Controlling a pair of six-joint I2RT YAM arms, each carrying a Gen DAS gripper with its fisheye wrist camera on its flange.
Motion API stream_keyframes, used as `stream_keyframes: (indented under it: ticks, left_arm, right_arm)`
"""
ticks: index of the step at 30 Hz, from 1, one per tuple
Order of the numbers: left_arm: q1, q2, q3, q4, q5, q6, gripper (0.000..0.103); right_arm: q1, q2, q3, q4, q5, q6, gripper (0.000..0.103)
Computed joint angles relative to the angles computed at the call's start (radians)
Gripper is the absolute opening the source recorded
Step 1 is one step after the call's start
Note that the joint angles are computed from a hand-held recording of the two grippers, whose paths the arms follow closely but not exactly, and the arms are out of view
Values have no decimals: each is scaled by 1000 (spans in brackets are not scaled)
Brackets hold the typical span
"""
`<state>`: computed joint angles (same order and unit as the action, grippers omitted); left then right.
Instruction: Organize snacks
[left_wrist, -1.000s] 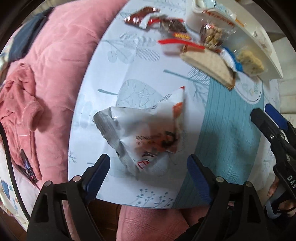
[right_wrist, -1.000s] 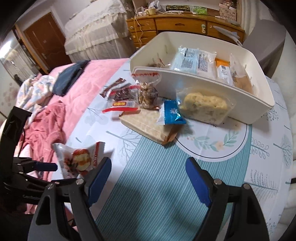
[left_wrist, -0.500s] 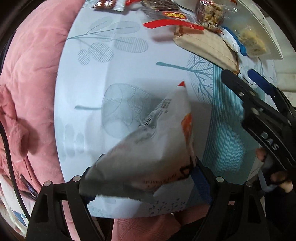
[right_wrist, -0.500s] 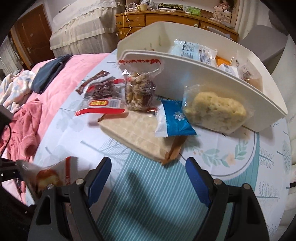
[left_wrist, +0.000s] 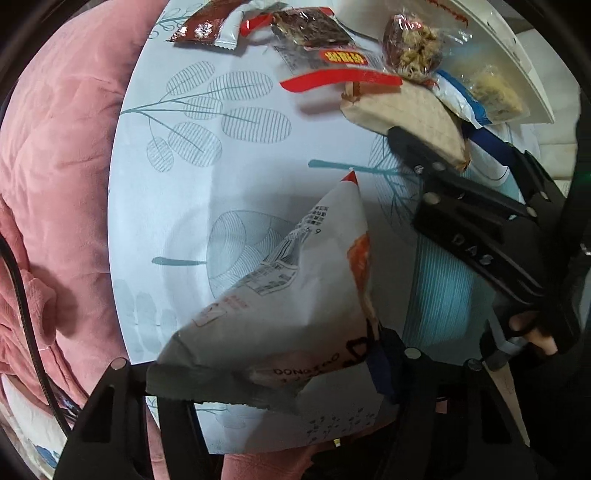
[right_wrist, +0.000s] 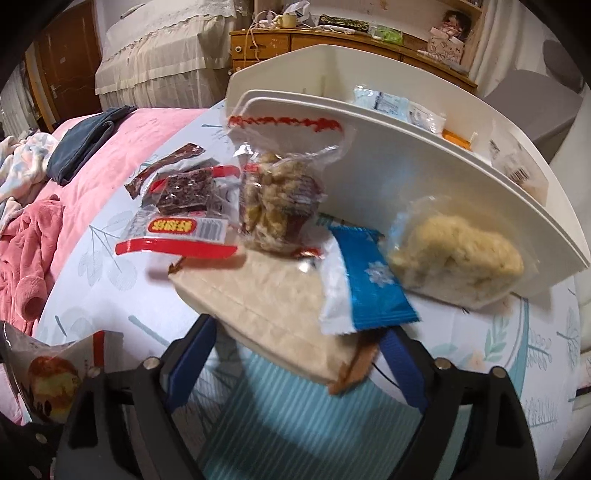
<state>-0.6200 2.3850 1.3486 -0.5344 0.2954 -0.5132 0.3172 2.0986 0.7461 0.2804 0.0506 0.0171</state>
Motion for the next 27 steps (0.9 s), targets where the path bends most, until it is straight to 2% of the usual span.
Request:
stream_keyframes:
  ticks: [3, 6, 16, 17, 21, 27]
  left_arm:
    - [27, -6, -19, 24, 15, 13, 59]
    - [50, -12, -35, 50, 33, 16, 57]
    - [79, -27, -67, 79, 56, 36, 56]
    - [78, -35, -76, 82, 56, 33, 56]
    - [86, -51, -85, 81, 51, 31, 56]
    - [91, -80, -104, 91, 37, 28, 56]
  right_arm:
    - [22, 26, 34, -13, 22, -12, 99]
    - [30, 39, 50, -10, 32, -11, 103]
    - [19, 58, 91, -31, -1, -19, 102]
    - [19, 56, 94, -37, -1, -20, 100]
    - [19, 40, 93, -52, 1, -22, 80]
    - [21, 21, 81, -66, -1, -32, 62]
